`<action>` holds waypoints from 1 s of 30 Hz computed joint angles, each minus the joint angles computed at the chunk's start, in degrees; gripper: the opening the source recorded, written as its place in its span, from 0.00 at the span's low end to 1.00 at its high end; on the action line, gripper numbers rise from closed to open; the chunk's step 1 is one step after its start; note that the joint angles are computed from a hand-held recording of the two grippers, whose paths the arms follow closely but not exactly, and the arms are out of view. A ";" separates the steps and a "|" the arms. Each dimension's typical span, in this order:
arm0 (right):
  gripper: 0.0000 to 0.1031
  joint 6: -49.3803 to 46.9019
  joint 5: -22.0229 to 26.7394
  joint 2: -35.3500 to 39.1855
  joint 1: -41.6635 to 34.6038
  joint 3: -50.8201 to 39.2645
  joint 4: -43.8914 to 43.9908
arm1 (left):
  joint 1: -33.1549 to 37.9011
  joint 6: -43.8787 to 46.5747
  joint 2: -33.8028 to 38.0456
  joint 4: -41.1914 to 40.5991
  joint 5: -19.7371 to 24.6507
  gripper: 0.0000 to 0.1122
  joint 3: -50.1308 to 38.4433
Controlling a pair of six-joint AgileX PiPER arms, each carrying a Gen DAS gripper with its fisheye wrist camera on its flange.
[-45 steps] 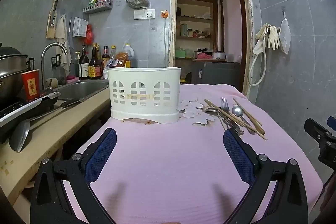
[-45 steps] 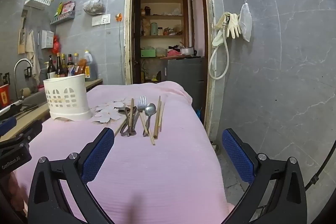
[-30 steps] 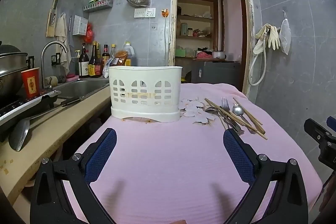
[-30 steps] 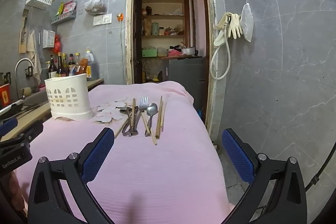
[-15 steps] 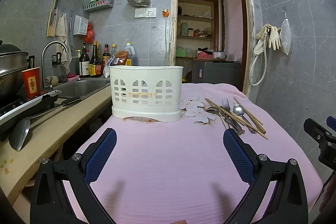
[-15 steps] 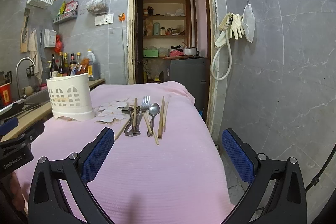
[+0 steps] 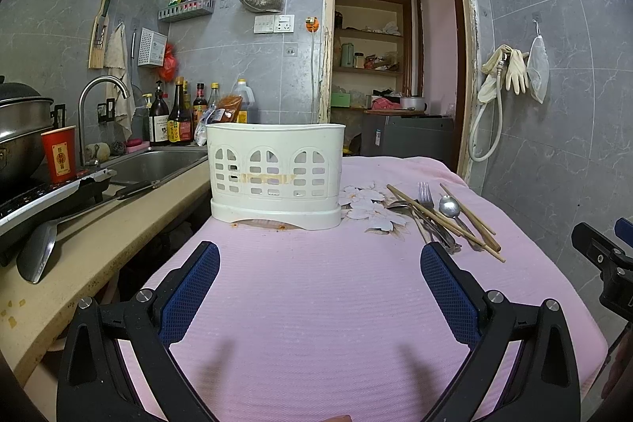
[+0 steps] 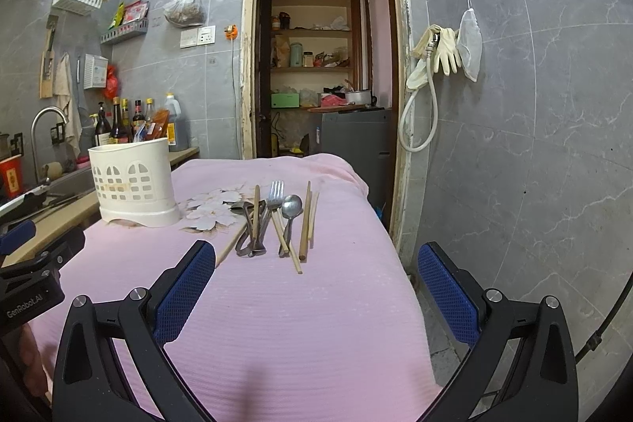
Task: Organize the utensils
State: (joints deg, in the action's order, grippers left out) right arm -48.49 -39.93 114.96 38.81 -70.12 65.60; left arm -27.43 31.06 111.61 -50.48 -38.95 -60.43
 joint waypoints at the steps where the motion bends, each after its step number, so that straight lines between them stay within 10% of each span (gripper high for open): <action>1: 1.00 0.04 0.07 0.00 0.05 -0.03 -0.04 | -0.03 -0.08 0.04 0.02 -0.09 0.89 0.03; 30: 1.00 -0.37 -0.45 -0.14 0.72 0.20 1.00 | 0.14 -0.96 -0.14 0.71 0.04 0.89 0.65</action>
